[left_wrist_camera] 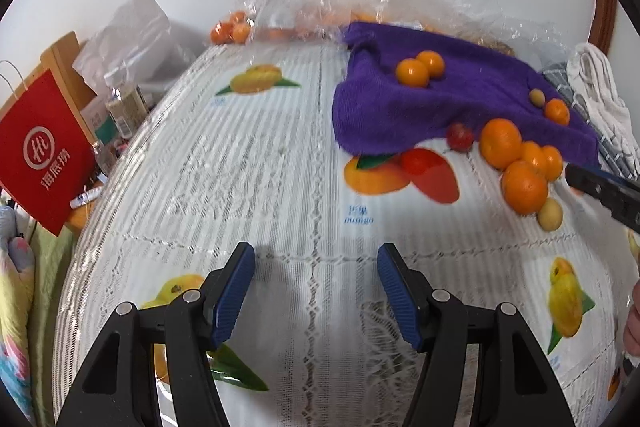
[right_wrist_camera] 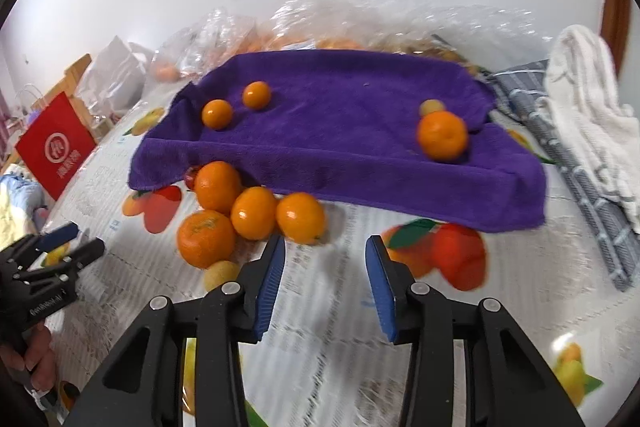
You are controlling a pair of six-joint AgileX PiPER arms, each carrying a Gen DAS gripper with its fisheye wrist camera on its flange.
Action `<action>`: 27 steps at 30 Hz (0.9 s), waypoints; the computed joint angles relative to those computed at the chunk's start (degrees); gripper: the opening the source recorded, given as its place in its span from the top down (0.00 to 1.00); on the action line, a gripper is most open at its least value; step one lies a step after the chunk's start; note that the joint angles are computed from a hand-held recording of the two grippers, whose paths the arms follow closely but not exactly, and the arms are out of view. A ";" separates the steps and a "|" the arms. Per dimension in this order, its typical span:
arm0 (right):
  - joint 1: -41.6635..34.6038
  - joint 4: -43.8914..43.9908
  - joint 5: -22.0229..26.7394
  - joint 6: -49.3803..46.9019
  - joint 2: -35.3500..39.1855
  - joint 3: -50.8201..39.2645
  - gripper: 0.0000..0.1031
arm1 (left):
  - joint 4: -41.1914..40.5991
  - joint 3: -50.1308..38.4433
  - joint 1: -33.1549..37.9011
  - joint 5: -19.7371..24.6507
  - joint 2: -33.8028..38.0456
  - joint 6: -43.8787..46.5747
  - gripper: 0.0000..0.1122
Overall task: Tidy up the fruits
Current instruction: 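Grasp another orange on the sheet with the right tool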
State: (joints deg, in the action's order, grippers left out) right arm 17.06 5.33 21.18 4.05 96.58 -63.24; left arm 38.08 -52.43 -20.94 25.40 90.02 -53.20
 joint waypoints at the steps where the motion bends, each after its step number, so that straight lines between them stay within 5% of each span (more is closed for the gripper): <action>1: -0.14 0.73 0.55 -0.48 1.12 -1.04 0.59 | -1.53 0.25 0.60 -0.97 -0.29 1.47 0.42; 11: -0.25 3.62 3.50 -2.67 8.21 -9.44 0.60 | -7.96 0.90 2.13 -3.49 -0.85 7.90 0.35; 14: -0.55 7.38 3.33 -7.22 8.42 -9.34 0.67 | -8.64 1.00 2.40 -3.82 -0.94 8.41 0.35; 27: -6.04 -3.21 0.82 -1.73 -6.03 6.46 0.71 | -8.09 1.08 2.48 -3.38 -1.29 7.01 0.35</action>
